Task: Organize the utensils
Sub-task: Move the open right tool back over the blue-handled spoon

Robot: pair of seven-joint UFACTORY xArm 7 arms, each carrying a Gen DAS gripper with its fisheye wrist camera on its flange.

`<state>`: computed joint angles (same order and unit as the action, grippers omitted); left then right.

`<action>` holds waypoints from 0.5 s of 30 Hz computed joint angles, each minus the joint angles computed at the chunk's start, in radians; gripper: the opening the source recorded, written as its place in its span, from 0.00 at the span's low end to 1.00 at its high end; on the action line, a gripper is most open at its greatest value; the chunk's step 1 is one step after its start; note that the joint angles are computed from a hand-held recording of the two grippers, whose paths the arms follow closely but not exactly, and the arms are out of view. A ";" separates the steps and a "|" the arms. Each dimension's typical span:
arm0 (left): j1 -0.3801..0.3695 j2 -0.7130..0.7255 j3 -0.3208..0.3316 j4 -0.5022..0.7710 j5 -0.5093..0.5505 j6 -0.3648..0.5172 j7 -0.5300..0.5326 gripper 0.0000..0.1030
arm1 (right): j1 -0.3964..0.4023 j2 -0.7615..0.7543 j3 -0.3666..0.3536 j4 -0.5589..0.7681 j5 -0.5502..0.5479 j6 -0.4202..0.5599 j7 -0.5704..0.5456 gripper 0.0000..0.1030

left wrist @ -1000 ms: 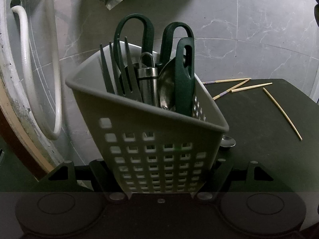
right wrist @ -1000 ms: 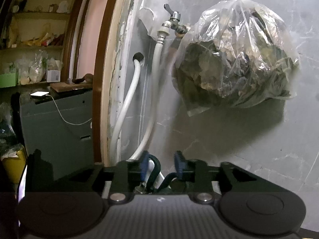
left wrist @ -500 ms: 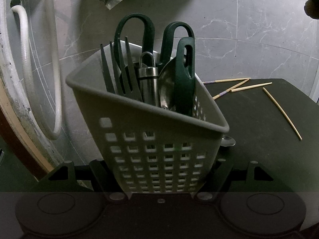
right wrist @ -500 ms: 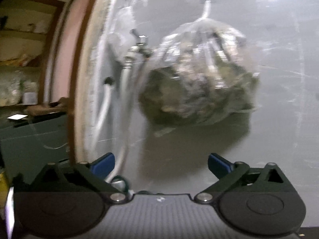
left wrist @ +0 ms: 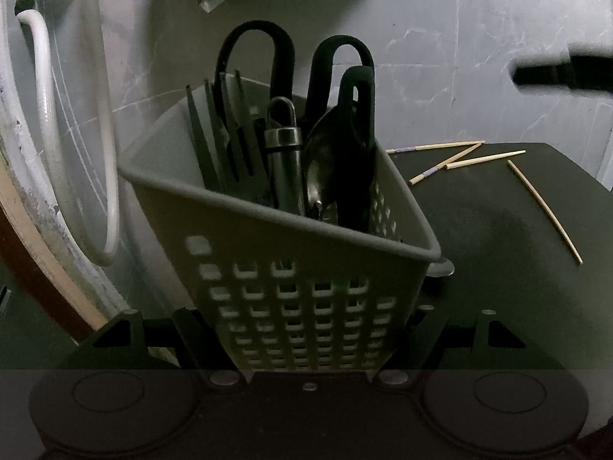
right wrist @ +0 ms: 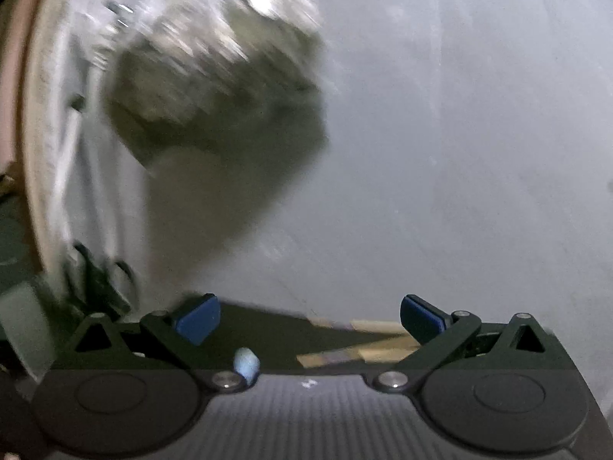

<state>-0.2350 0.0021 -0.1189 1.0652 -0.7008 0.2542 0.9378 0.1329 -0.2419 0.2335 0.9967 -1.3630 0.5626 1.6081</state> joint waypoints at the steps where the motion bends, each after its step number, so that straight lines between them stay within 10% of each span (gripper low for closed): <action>1: 0.000 0.002 0.000 0.002 0.017 0.001 -0.016 0.75 | 0.001 -0.007 -0.008 -0.017 0.044 0.015 -0.017 0.99; 8: -0.003 0.003 -0.004 -0.003 0.143 -0.013 -0.146 0.75 | -0.035 -0.047 -0.034 -0.118 0.282 0.065 -0.074 0.99; 15: -0.007 -0.004 -0.004 -0.016 0.226 -0.025 -0.244 0.75 | -0.083 0.006 -0.071 -0.142 0.415 -0.136 -0.210 0.99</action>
<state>-0.2424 -0.0022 -0.1226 1.0490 -0.4743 0.2297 0.6940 0.0498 -0.2356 0.1624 0.8549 -0.9476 0.4263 1.3982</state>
